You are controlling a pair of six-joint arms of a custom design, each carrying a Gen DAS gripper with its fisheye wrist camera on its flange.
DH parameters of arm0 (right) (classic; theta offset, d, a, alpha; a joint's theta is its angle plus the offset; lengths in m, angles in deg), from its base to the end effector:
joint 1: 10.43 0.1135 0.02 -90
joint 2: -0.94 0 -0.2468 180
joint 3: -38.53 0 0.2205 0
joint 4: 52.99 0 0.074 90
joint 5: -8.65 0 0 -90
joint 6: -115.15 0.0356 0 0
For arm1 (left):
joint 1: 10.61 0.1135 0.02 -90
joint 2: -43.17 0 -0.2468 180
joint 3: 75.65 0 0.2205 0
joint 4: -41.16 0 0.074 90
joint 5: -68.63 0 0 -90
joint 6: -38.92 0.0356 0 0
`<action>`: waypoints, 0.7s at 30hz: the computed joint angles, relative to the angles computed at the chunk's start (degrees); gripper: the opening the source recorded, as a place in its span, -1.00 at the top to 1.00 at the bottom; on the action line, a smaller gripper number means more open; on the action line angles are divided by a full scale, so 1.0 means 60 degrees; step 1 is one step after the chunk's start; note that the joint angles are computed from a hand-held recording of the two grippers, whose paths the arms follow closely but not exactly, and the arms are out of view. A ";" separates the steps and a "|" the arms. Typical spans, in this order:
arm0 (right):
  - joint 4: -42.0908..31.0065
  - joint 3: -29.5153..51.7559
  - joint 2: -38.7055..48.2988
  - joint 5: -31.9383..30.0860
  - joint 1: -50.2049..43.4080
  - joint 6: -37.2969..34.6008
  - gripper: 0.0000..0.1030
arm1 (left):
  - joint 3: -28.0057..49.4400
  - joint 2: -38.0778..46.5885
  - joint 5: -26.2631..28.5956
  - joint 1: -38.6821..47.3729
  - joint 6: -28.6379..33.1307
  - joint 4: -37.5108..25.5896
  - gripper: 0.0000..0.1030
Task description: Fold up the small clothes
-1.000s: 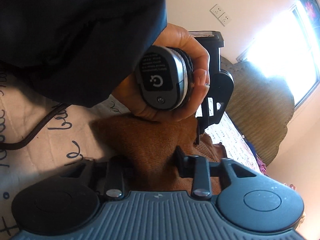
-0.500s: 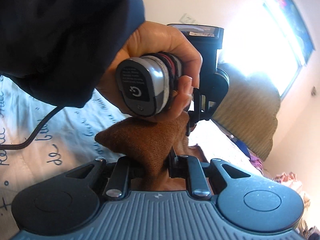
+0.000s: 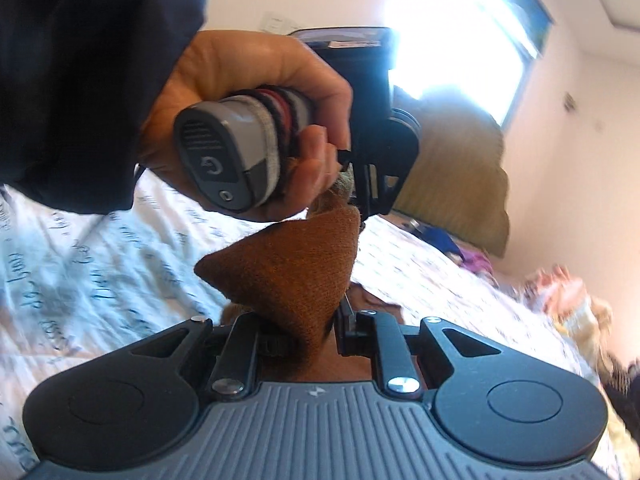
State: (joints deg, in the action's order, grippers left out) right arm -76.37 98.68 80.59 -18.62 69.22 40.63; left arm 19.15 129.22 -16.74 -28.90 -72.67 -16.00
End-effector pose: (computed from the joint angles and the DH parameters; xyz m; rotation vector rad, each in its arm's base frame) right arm 0.0760 0.2399 0.2212 -0.5592 1.8066 -0.1635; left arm 0.2779 -0.0949 0.3114 -0.0330 2.4545 -0.4112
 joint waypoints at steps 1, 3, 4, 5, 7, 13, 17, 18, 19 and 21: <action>-0.0268 -0.0188 -0.0302 0.0001 -0.0049 0.0385 0.67 | 0.0189 0.0187 -0.0216 -0.0360 -0.0039 0.0004 0.79; -0.0522 -0.0457 -0.0782 -0.0094 -0.0266 0.0835 0.67 | 0.0427 0.0518 -0.0657 -0.0954 -0.0124 0.0092 0.79; -0.0575 -0.0615 -0.1028 -0.0202 -0.0457 0.1043 0.67 | 0.0560 0.0718 -0.0859 -0.1246 -0.0146 0.0133 0.79; -0.0711 -0.0738 -0.1264 -0.0290 -0.0583 0.1285 0.67 | 0.0703 0.0915 -0.1017 -0.1511 -0.0186 0.0142 0.79; -0.1452 -0.0893 -0.1918 -0.0455 -0.0689 0.2181 0.67 | 0.0983 0.1342 -0.1184 -0.1920 -0.0287 0.0143 0.79; -0.2321 -0.1863 -0.3885 -0.1599 -0.1470 0.3995 0.67 | 0.1919 0.2691 -0.1642 -0.2837 -0.0509 0.0099 0.79; -0.2485 -0.2497 -0.5156 -0.2635 -0.2329 0.4631 0.67 | 0.2534 0.3528 -0.1969 -0.3330 -0.0550 0.0073 0.79; -0.2462 -0.2658 -0.5405 -0.2881 -0.2535 0.4741 0.67 | 0.2644 0.3694 -0.2045 -0.3430 -0.0548 0.0086 0.79; -0.2571 -0.2805 -0.5798 -0.3167 -0.2786 0.4880 0.67 | 0.2754 0.3863 -0.2140 -0.3533 -0.0529 0.0097 0.79; -0.2528 -0.3152 -0.6435 -0.3895 -0.3395 0.4988 0.67 | 0.2842 0.4086 -0.2295 -0.3692 -0.0425 0.0215 0.78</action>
